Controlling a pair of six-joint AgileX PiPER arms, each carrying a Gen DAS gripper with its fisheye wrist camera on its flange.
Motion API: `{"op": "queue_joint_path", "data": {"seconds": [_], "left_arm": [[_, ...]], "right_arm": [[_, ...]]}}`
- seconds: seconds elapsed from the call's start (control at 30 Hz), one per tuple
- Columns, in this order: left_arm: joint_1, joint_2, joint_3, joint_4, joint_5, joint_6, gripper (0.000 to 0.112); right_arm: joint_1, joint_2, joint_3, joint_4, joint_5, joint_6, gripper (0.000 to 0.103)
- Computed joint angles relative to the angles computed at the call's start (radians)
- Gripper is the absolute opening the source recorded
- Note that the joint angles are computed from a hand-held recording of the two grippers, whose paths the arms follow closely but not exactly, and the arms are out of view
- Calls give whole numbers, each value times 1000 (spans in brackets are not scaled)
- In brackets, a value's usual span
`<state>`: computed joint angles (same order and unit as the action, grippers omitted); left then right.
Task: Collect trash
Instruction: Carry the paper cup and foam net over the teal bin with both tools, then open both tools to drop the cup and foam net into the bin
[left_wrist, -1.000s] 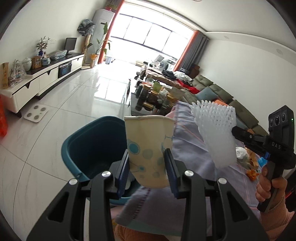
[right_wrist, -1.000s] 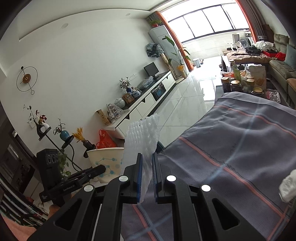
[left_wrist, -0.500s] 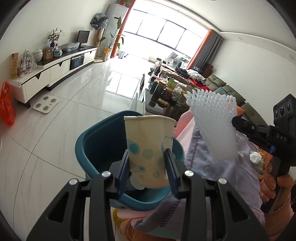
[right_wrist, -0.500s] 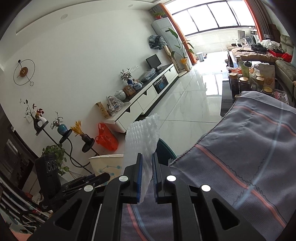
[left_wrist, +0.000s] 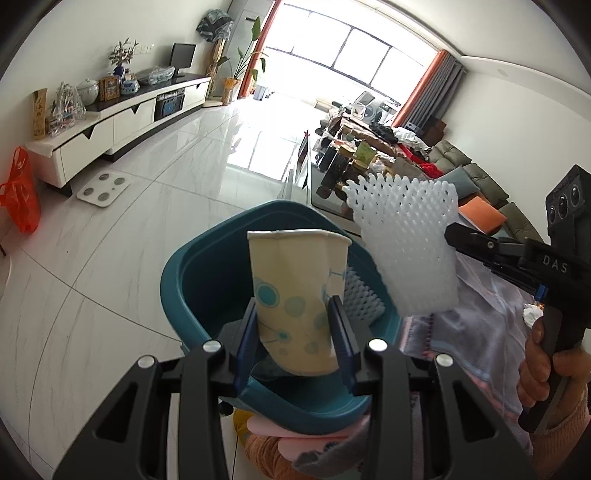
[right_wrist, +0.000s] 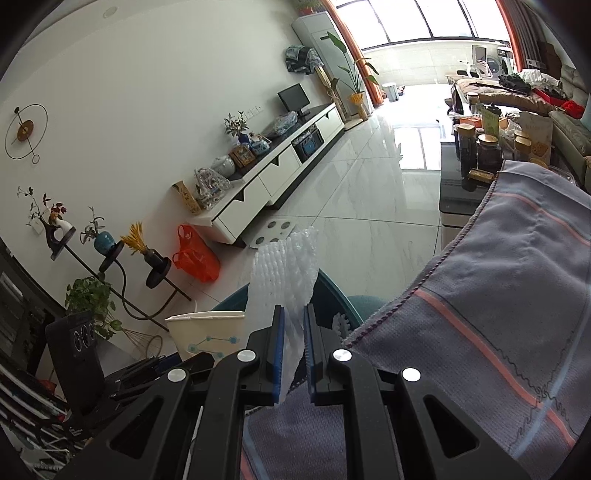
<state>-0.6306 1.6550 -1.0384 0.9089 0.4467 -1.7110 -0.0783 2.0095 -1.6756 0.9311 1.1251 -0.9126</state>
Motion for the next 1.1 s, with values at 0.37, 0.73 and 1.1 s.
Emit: {"op": "queue_joint_path", "data": {"seconds": [0.37,0.73,1.1], "left_arm": [[72,66,-28,-107,-63,99,39],[104,93,-26,-116,-106,75,44],[-12,12,-10,105,-22,-95,57]], "right_arm": [[70,61,-67,-92,-36,137,13],[94,83,-102,-123,-13,166,33],[-4,-5,2,-42,22,37,41]]}}
